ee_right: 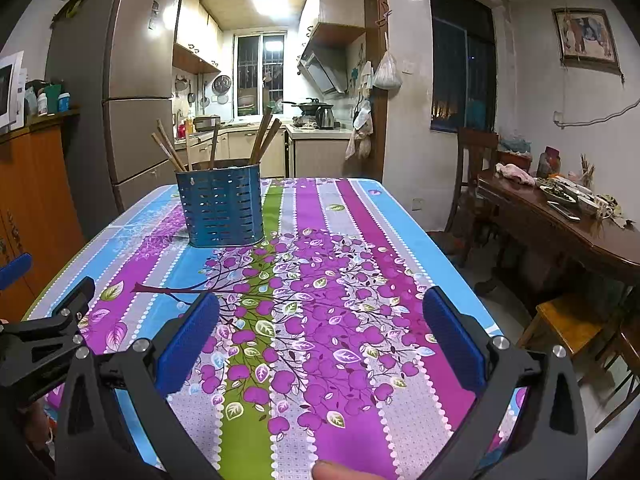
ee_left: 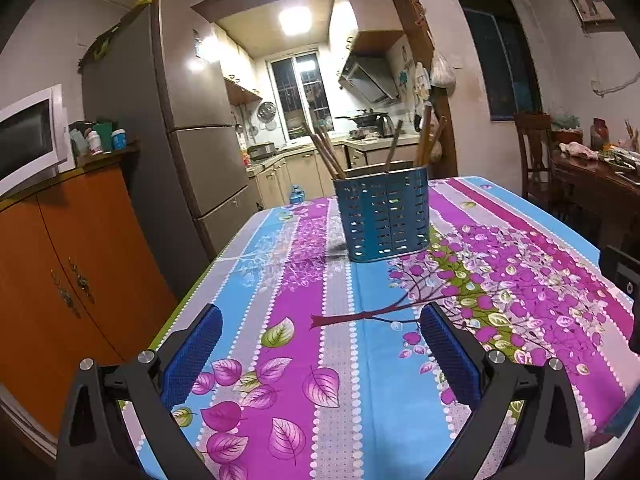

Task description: Organize utensils

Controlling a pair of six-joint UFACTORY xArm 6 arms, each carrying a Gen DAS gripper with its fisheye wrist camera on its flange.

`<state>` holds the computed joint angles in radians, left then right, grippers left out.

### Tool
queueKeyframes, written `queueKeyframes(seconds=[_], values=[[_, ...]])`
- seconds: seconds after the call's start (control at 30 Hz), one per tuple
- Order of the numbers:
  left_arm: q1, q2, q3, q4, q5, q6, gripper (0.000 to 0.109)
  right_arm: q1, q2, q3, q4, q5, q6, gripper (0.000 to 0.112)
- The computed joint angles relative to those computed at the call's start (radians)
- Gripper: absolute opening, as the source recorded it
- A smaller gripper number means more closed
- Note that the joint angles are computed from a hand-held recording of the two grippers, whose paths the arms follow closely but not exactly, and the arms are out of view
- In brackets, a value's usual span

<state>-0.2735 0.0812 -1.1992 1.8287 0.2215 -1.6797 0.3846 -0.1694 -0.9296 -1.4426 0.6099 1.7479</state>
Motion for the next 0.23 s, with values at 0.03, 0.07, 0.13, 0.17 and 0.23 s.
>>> queueKeyframes(seconds=[0.03,0.07,0.13,0.17,0.23], values=[[-0.013,-0.005,0.008,-0.015,0.051,0.007,0.099,-0.001,-0.001,0.001,-0.002,-0.002,0.002,0.098],[-0.018,-0.007,0.011,-0.025,0.076,0.01,0.099,-0.001,-0.004,0.003,-0.004,-0.001,0.004,0.098],[-0.015,-0.011,0.012,-0.024,0.076,0.002,0.099,-0.001,-0.004,0.002,-0.006,0.001,0.005,0.098],[-0.014,-0.012,0.012,-0.03,0.08,0.005,0.099,-0.001,-0.007,0.004,-0.006,0.0,0.005,0.098],[-0.011,-0.013,0.013,-0.038,0.075,0.012,0.099,-0.001,-0.008,0.005,-0.004,-0.001,0.002,0.098]])
